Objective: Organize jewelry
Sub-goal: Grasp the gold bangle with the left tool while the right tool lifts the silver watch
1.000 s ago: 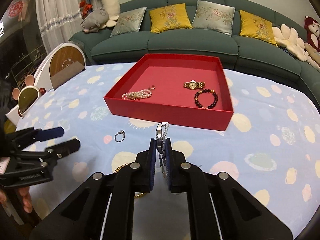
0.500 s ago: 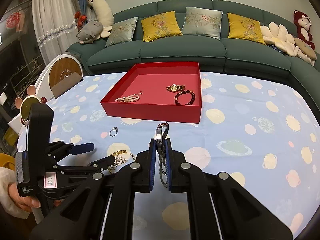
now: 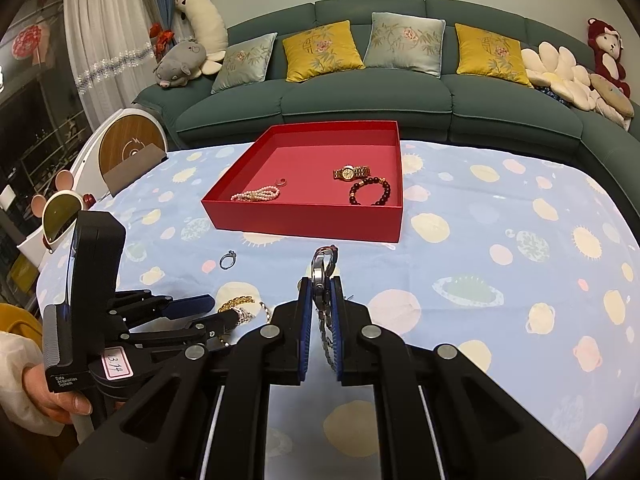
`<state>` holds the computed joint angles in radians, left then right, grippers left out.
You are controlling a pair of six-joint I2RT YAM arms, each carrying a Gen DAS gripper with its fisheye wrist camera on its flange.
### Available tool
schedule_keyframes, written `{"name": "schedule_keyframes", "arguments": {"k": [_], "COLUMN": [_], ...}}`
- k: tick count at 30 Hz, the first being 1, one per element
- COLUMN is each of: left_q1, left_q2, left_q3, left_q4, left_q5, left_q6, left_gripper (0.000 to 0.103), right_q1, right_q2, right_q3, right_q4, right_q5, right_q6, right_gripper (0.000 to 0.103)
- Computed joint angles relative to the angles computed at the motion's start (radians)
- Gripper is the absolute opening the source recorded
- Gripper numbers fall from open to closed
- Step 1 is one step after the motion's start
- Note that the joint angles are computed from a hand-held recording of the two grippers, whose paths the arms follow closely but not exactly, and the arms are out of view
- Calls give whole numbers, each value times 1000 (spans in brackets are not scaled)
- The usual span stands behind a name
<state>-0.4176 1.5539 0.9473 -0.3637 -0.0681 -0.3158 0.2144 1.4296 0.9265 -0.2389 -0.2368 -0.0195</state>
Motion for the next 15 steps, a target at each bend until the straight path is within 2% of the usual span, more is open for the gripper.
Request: {"name": "schedule_keyframes", "arguments": {"k": [6, 15], "left_q1": [-24, -62], "left_q2": [9, -57], "left_q3": [10, 0], "left_q4": [-1, 10], "left_q5": [-22, 15], "left_q6": [14, 20], "left_gripper": [23, 22], "right_q1": [-8, -12], "right_q2": [-1, -6], "right_q3": [-9, -16], "right_q4": [8, 8], "right_q5": [-4, -4], "right_q6": [0, 4], "right_gripper": [8, 8]}}
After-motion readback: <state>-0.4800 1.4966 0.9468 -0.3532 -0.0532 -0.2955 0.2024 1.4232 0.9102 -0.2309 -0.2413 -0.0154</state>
